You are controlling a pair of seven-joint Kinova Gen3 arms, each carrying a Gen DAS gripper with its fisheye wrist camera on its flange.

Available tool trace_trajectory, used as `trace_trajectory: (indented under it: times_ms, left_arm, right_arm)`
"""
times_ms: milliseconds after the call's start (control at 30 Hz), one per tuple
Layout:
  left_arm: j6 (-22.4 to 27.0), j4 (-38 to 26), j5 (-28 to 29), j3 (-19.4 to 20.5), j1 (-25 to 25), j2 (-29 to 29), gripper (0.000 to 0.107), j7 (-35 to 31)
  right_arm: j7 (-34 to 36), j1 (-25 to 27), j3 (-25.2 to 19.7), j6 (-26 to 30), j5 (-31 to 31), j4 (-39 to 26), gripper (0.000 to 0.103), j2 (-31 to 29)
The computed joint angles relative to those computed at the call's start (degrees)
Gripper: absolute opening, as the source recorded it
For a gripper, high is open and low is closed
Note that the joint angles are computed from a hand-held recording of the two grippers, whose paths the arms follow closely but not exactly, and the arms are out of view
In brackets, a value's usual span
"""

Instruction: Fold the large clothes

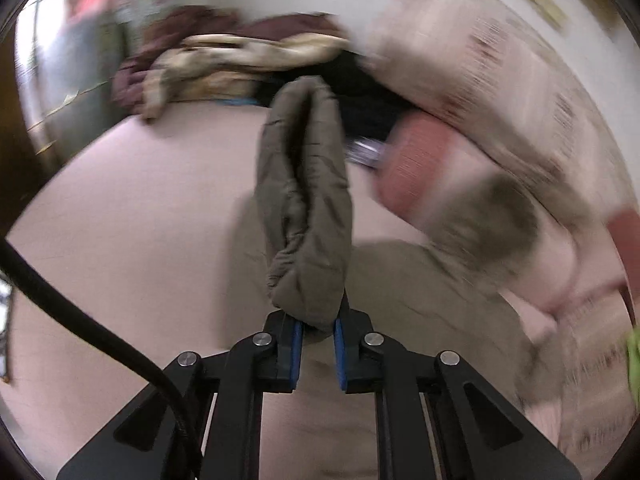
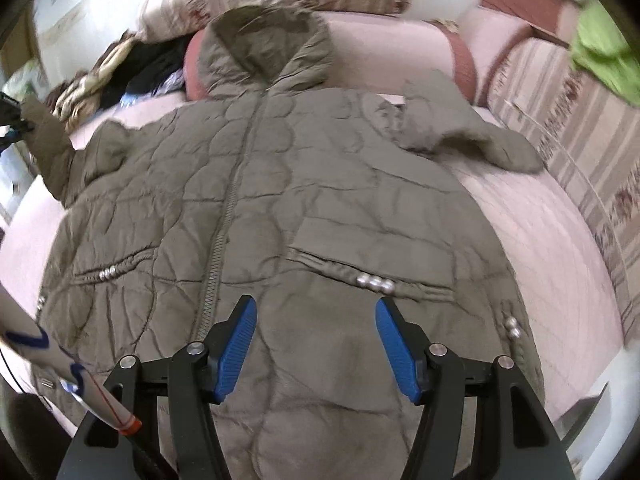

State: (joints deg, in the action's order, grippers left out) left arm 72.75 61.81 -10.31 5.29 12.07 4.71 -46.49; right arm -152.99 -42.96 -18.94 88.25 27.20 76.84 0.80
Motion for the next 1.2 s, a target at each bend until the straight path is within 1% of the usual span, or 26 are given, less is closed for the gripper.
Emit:
trace_trajectory:
  times_ms: [33, 100, 200, 233, 267, 333, 367, 400, 467, 500, 533, 567, 600, 633, 667, 733, 800, 900, 933, 967, 1067, 1167, 1200]
  left_arm:
    - [0.23, -1.02, -1.18, 1.58, 2.13, 1.06, 0.012, 0.96]
    - [1.11, -3.00, -2.29, 3.27, 5.96, 3.50, 0.012, 2.40]
    - [1.26, -3.45, -3.29, 3.87, 11.66, 6.59, 0.013, 4.63]
    - [2.25, -3.83, -5.09, 4.00, 14.31, 8.15, 0.015, 6.19]
    - [2.96, -4.08, -5.97, 4.09, 15.91, 9.00, 0.017, 7.35]
    - [4.09, -3.53, -5.65, 3.27, 18.62, 10.35, 0.027, 9.28]
    - [3.92, -2.55, -5.14, 3.06, 19.30, 10.28, 0.029, 10.08]
    - [3.02, -0.74, -3.78, 3.12, 19.57, 9.52, 0.033, 10.90]
    - [-0.43, 4.35, -1.09, 3.36, 18.87, 6.28, 0.038, 11.35]
    - [-1.61, 6.80, -0.94, 3.62, 19.12, 4.39, 0.043, 12.37]
    - [-2.05, 8.46, -1.60, 3.97, 19.30, 2.90, 0.048, 13.32]
    - [-2.58, 10.21, -2.99, 4.56, 19.81, 1.35, 0.051, 14.88]
    - [-2.94, 12.04, -4.64, 5.74, 19.81, -0.32, 0.054, 16.44]
    - [-2.73, 14.19, -6.97, 6.27, 20.83, -2.28, 0.058, 18.56]
    - [-2.16, 15.46, -8.78, 7.28, 20.81, -3.36, 0.060, 20.09]
    - [-0.04, 18.20, -12.54, 8.88, 21.08, -5.27, 0.062, 23.81]
    - [2.70, 19.79, -16.64, 11.39, 20.54, -5.55, 0.063, 27.86]
    - [7.68, 23.65, -22.48, 13.40, 20.69, -6.22, 0.063, 32.27]
    - [9.41, 25.11, -24.09, 14.15, 20.26, -5.97, 0.063, 32.96]
    - [10.21, 26.03, -24.77, 13.84, 20.67, -6.06, 0.063, 33.11]
    - [9.42, 30.65, -26.02, 13.62, 20.06, -6.63, 0.063, 33.52]
    - [3.58, 35.82, -25.48, 12.89, 18.59, -8.72, 0.063, 34.10]
    - [1.97, 37.14, -25.26, 12.84, 17.88, -9.37, 0.066, 34.68]
  right_arm:
    - [-0.65, 0.14, 0.09, 0.20, -0.16, 0.69, 0.066, -1.19]
    - [-1.45, 0.61, -0.43, 0.89, 0.02, 1.76, 0.066, -2.94]
    - [-1.93, 2.15, -1.44, 1.83, -0.28, 3.08, 0.066, -5.30]
    - [-2.16, 2.90, -1.70, 2.23, -0.61, 3.65, 0.066, -6.33]
    - [-2.04, 3.73, -1.96, 2.28, -0.93, 4.08, 0.066, -6.92]
    - [-2.25, 5.50, -2.48, 2.88, -1.70, 4.74, 0.066, -8.28]
    - [-2.10, 6.34, -2.67, 2.87, -2.13, 5.08, 0.066, -8.88]
    - [-1.82, 7.33, -2.57, 2.88, -2.82, 5.29, 0.067, -9.55]
    - [-1.24, 9.18, -2.67, 2.62, -3.75, 5.64, 0.071, -10.42]
    - [-1.13, 10.01, -2.88, 2.41, -4.05, 5.68, 0.075, -10.68]
    - [-0.74, 10.80, -2.86, 1.91, -4.40, 5.71, 0.077, -10.84]
    - [-0.47, 11.46, -2.95, 1.16, -4.65, 5.74, 0.077, -10.93]
    - [0.32, 12.05, -2.57, -0.53, -5.30, 5.92, 0.080, -11.20]
    - [1.27, 13.47, -3.10, -2.24, -6.09, 5.99, 0.083, -11.35]
    - [1.70, 13.83, -3.14, -3.65, -6.40, 6.26, 0.084, -11.39]
    - [4.37, 13.09, -1.28, -8.31, -8.05, 6.08, 0.085, -10.79]
    - [7.01, 13.82, -1.23, -11.30, -9.59, 4.75, 0.085, -8.90]
    - [10.23, 13.35, -0.71, -13.98, -10.63, 1.74, 0.085, -4.66]
    - [11.89, 12.76, 0.41, -15.68, -11.72, 0.31, 0.085, -2.44]
    - [13.57, 12.55, 1.53, -17.48, -13.42, -0.53, 0.085, -0.78]
    - [17.35, 11.99, 4.50, -21.27, -17.86, -4.08, 0.085, 5.46]
    - [20.71, 11.90, 5.70, -22.26, -20.58, -9.32, 0.084, 12.14]
    - [22.43, 11.36, 7.03, -22.42, -22.16, -11.27, 0.084, 14.57]
